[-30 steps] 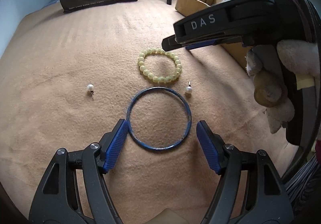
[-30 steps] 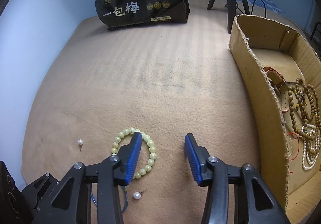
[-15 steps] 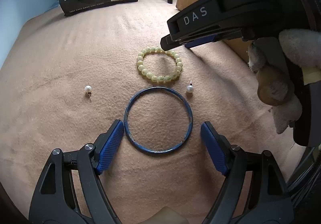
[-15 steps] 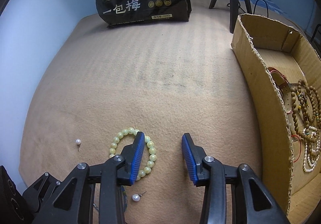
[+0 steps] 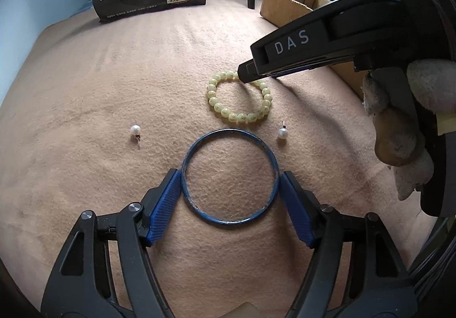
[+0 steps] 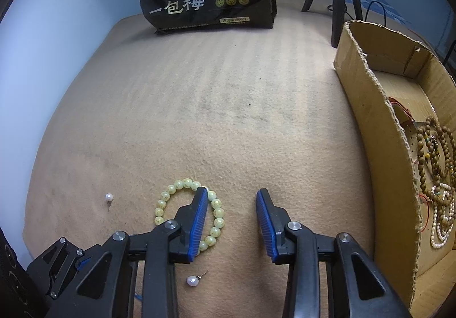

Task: Organize jewelry
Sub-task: 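Grasp the blue bangle with the left gripper while the right gripper grasps the yellow bead bracelet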

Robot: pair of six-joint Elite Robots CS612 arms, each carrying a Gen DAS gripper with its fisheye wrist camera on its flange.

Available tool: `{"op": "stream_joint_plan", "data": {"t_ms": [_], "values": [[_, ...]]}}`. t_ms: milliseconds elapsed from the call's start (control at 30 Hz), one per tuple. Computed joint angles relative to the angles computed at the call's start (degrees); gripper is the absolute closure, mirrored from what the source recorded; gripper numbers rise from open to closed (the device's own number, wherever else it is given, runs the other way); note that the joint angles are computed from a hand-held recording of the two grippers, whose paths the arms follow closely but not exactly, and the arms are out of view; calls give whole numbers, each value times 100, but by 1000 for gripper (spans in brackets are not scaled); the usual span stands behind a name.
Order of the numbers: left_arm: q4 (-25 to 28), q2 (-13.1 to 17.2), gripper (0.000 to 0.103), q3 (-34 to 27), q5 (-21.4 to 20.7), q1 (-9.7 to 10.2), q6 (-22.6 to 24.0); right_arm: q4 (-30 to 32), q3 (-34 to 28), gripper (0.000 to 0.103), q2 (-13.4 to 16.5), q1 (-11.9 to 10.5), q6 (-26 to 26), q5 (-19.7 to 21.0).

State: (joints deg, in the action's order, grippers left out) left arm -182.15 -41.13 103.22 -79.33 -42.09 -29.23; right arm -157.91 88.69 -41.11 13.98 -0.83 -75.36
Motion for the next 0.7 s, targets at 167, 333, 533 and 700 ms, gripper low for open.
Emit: {"op": "stream_joint_plan", "data": {"t_ms": [167, 333, 533, 700], "values": [[-26, 6, 30, 0, 12, 0, 24, 82, -48, 73, 11, 7, -76, 69], [-52, 1, 30, 20, 36, -2, -34, 162, -81, 87, 23, 27, -187, 88], [-76, -1, 30, 38, 113, -12, -92, 57, -38, 97, 3, 13, -87, 164], [-123, -26, 30, 83, 220, -23, -138, -143, 70, 98, -70, 21, -74, 152]]}}
